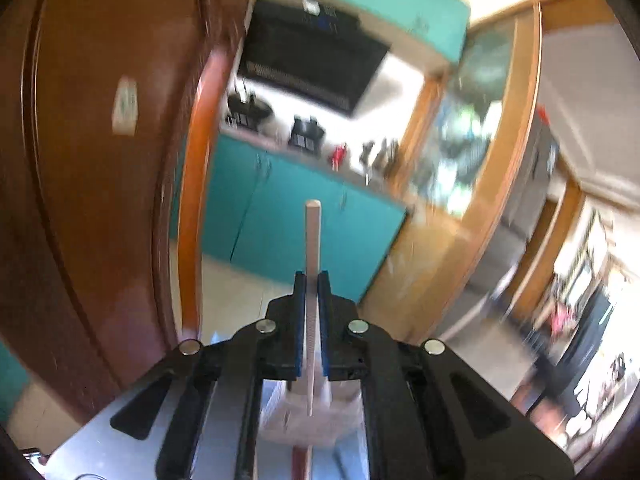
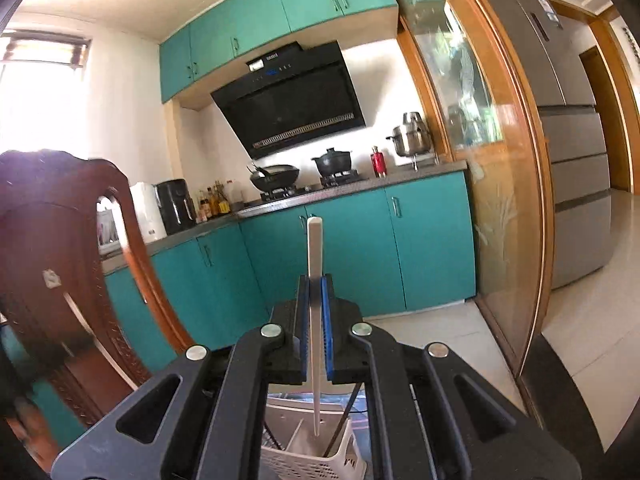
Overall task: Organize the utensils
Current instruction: 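Lift both held light chopsticks and carry them above the holder, then lower both light chopsticks into the holder and open both grippers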
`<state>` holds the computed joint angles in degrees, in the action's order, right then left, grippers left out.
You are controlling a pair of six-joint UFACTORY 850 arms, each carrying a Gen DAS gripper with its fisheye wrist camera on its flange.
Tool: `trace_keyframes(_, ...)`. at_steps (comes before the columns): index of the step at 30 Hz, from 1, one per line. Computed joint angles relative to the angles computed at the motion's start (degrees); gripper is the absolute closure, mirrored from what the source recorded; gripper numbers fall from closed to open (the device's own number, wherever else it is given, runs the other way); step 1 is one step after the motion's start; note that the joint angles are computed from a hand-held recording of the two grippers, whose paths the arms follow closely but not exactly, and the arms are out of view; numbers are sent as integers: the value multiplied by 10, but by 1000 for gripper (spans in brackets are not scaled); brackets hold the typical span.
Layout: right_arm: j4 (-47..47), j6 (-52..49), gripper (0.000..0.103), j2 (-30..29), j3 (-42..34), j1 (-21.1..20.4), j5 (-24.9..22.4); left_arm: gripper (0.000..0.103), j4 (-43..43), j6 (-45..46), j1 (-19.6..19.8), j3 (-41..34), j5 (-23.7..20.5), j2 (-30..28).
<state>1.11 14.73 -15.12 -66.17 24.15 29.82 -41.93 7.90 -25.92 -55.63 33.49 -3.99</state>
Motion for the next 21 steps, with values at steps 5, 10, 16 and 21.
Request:
trace_keyframes(5, -47, 51, 96, -61, -37, -7, -51, 96, -39, 31, -12, -41, 47, -52)
trace_keyframes(10, -113, 106, 96, -78, -22, -13, -39, 96, -82, 85, -16, -107, 25, -141)
trace_keyframes(16, -143, 115, 94, -72, 2, -19, -17, 96, -118, 114, -18, -139, 3, -196)
trace_keyframes(21, -151, 146, 51, -45, 46, -38, 32, 76, -103, 95, -20, -113, 12, -189)
